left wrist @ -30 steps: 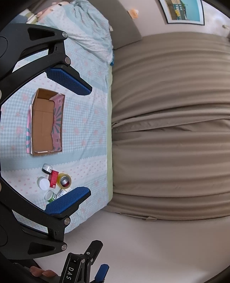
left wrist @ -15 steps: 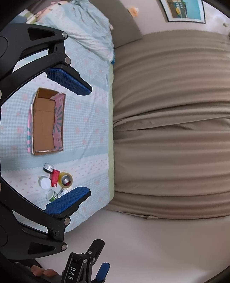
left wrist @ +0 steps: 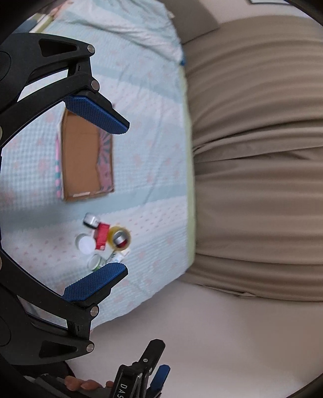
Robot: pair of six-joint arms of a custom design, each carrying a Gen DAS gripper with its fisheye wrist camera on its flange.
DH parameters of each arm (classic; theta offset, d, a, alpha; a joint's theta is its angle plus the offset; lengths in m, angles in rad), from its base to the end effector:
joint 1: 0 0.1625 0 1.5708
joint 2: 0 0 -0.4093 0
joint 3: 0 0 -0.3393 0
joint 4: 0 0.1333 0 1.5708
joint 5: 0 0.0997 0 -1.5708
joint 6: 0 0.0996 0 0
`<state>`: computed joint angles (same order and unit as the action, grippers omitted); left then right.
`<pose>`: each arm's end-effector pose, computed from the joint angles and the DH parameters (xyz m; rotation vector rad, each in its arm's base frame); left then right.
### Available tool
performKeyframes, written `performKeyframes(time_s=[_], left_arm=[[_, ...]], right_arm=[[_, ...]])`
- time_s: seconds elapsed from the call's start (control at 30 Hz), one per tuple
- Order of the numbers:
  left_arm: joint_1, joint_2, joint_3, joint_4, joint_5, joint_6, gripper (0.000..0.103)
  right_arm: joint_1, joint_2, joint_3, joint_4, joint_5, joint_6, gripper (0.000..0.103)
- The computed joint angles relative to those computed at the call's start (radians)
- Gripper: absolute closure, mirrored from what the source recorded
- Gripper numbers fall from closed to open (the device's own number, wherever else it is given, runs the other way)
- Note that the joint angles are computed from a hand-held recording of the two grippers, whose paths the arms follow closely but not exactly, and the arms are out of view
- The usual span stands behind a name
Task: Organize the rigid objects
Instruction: 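Grasp the small white bottle with the left tool while the right grasps the white lotion bottle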
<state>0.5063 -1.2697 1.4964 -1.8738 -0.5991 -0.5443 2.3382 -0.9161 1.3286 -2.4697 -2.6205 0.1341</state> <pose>-0.3814 -0.4580 0.4287 0.5577 2.2796 -0.9547 0.4999 -0.4506 0.3539 0.3810 -2.1680 1.0362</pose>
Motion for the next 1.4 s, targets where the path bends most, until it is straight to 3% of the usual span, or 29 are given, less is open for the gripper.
performKeyframes(time_s=[0.27,0.43,0.7,0.9,1.03,1.17,1.3,1.33,1.4], left_arm=[[0.077,0.148,0.051,-0.053,-0.070,-0.090,0.001],[0.148,0.251,0.016,-0.041,-0.115,-0.055,0.001],[0.298,0.469,-0.174,0.073,-0.182,0.088,0.006],[0.386,0.623,-0.316,0.206,-0.209,0.157,0.006],[0.419,0.692,-0.396,0.287,-0.229,0.183,0.020],[0.443,0.745,-0.454,0.338,-0.239,0.211,0.021],[0.463,0.776,-0.476,0.359,-0.252,0.231,0.024],[0.467,0.780,-0.477,0.361,-0.256,0.233,0.029],[0.475,0.789,-0.481,0.367,-0.271,0.238,0.050]], right_arm=[[-0.184,-0.069,0.096,0.000,0.169,-0.122,0.000],[-0.277,-0.064,0.111,0.011,0.219,-0.198,0.000],[-0.425,0.028,0.039,0.101,0.298,-0.306,0.000],[-0.520,0.149,-0.107,0.306,0.328,-0.315,0.015],[-0.567,0.221,-0.181,0.408,0.349,-0.333,0.016],[-0.600,0.274,-0.216,0.428,0.347,-0.379,0.017],[-0.621,0.309,-0.239,0.459,0.344,-0.394,0.026],[-0.626,0.315,-0.240,0.462,0.341,-0.396,0.027],[-0.634,0.324,-0.242,0.468,0.342,-0.401,0.030]])
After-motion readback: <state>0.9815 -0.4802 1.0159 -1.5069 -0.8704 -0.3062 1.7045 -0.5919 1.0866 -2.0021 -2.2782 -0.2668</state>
